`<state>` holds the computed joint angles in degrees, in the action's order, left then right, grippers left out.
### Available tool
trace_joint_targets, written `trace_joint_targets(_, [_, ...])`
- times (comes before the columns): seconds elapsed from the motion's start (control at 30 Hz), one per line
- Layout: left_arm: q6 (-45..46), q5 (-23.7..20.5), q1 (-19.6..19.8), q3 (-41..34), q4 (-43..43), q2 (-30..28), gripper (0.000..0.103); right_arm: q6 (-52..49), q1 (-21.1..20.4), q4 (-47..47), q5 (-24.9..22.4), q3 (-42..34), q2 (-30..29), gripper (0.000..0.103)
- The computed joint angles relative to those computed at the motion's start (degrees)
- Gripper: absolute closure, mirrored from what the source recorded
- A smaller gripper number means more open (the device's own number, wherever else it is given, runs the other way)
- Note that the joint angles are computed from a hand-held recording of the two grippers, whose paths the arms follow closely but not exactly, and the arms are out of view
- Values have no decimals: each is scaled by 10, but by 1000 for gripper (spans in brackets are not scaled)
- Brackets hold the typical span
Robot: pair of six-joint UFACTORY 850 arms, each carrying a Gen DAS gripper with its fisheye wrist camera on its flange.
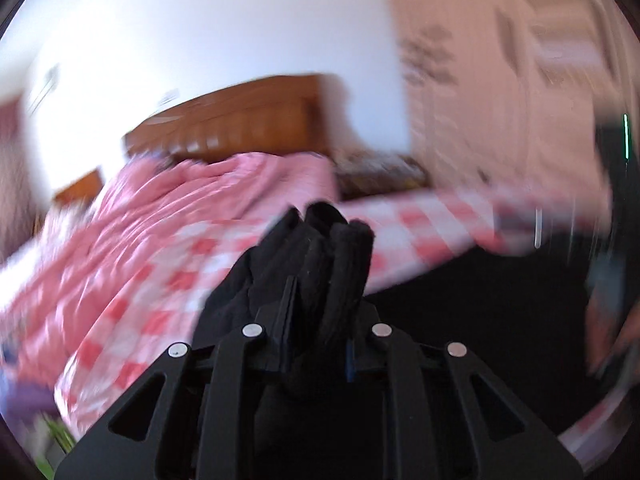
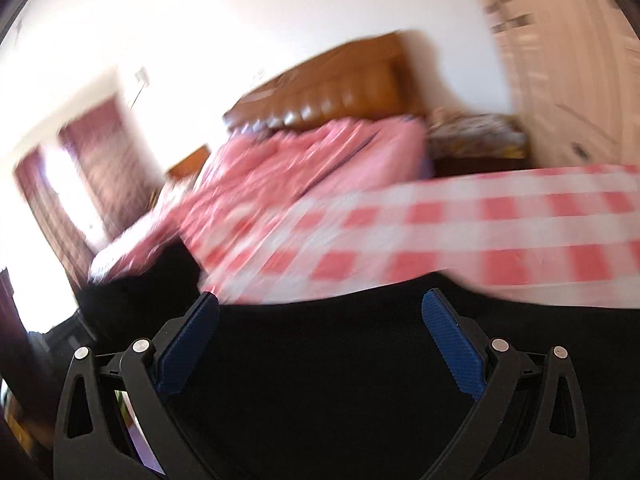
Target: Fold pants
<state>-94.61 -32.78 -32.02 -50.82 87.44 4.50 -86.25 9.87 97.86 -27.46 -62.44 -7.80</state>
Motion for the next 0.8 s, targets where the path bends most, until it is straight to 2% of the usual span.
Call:
trace_joint_targets(0.07, [37,6,-28,-12,-22,-43,84,11,-22,-16,3,18,16,5])
trace_joint_targets(0.13, [121,19,-52,-23,-69,-88,77,26,-41,-44,9,35,28,5])
trace_joint_targets(0.17, [134,16,-64,-20,-68,-98,71,31,-47,-54,6,40,29,5])
trace_joint_targets(0.23, [96,-6,-94,10,6,-90,23,36,-64,-72,-9,55,37,5])
trace_joint_targets(0.3, [47,-6,-111,53,82,-48,15,34,-72,-75,-26,65,40,5])
trace_joint_targets(0.33, [32,5,-115,75,100,-16,15,32,-76,-74,-43,68,39,5])
trace_joint_targets(0.4, [4,11,-107,110,83,49,14,30,-79,-71,-89,75,39,5])
trace_joint_targets(0.47, [-31,14,-75,137,48,103,14,32,-75,-81,-143,74,32,5])
trace_joint_targets(0.5, [-67,20,-41,159,29,142,14,33,-69,-89,-182,72,24,5])
trace_joint_targets(0.57, [-100,3,5,186,-11,184,15,45,-52,-103,-246,62,5,5])
trace_joint_targets(0.67, [-90,-7,53,208,-47,213,17,81,-23,-128,-307,40,-27,19])
trace_joint_targets(0.7, [-77,-24,57,212,-52,212,18,91,-15,-135,-314,35,-32,26])
trace_joint_targets(0.8, [-58,-19,60,209,-36,196,19,115,19,-168,-291,21,-43,27])
